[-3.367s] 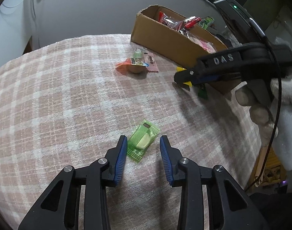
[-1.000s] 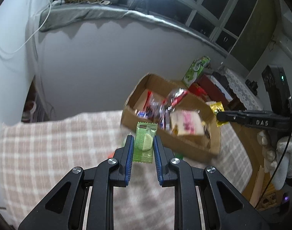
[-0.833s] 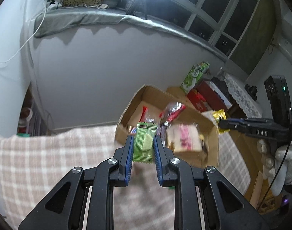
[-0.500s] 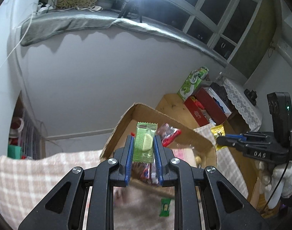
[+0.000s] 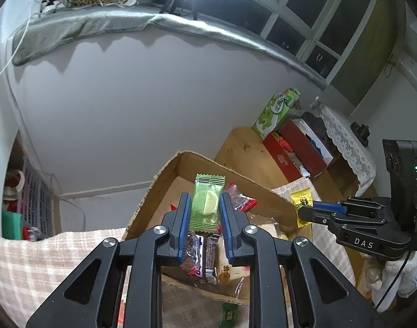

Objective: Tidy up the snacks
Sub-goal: 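Carry both candies into the box and open both grippers to release them, then move left gripper to round jelly cup while right gripper closes on green wrapped candy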

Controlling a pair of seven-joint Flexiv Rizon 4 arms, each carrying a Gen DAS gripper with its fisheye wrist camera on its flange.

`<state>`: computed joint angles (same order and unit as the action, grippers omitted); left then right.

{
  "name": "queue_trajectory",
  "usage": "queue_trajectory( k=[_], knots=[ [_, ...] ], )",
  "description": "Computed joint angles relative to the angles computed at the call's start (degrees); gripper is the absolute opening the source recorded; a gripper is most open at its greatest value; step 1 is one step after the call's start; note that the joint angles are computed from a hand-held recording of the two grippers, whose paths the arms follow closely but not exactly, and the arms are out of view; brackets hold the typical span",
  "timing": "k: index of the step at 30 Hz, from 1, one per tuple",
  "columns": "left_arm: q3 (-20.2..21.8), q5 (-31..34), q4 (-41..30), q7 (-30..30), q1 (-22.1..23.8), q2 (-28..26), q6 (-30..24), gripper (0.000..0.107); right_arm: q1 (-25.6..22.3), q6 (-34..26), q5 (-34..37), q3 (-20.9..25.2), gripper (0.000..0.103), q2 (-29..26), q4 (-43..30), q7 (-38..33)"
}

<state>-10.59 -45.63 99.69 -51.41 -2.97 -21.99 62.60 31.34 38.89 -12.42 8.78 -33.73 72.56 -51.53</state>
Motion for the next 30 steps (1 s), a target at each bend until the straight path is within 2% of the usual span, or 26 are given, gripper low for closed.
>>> queue_trajectory(
  k=[1, 2, 4, 6, 19, 30],
  knots=[
    [0.38, 0.75, -0.16, -0.85, -0.24, -0.05, -0.20, 0.040, -0.01, -0.66, 0.17, 0.15, 0.019, -0.19, -0.43, -0.23],
    [0.51, 1.11, -0.25, -1.29, -0.31, -0.08, -0.22, 0.048, -0.02, -0.68, 0.31, 0.25, 0.023, -0.20, -0.50, -0.41],
    [0.36, 0.97, 0.03, -1.25, -0.19, 0.19, -0.09, 0.049, 0.60, -0.22, -0.78, -0.39, 0.059, 0.14, 0.08, 0.23],
    [0.33, 0.88, 0.22, -1.13, -0.02, 0.41, -0.19, 0.049, 1.06, 1.45, -2.05, -0.87, 0.067, 0.71, 1.20, 1.03],
    [1.71, -2.20, 3.15, 0.80, 1.41, 3.47, -0.32, 0.049, 2.27, 0.67, -2.53, -0.14, 0.067, 1.70, 1.41, 2.88],
    [5.84, -0.65, 11.93, 3.54, 2.26, 9.33, -0.73, 0.049, 3.80, 6.55, -1.99, 1.54, 0.067, 5.80, 8.13, 9.30]
  ],
)
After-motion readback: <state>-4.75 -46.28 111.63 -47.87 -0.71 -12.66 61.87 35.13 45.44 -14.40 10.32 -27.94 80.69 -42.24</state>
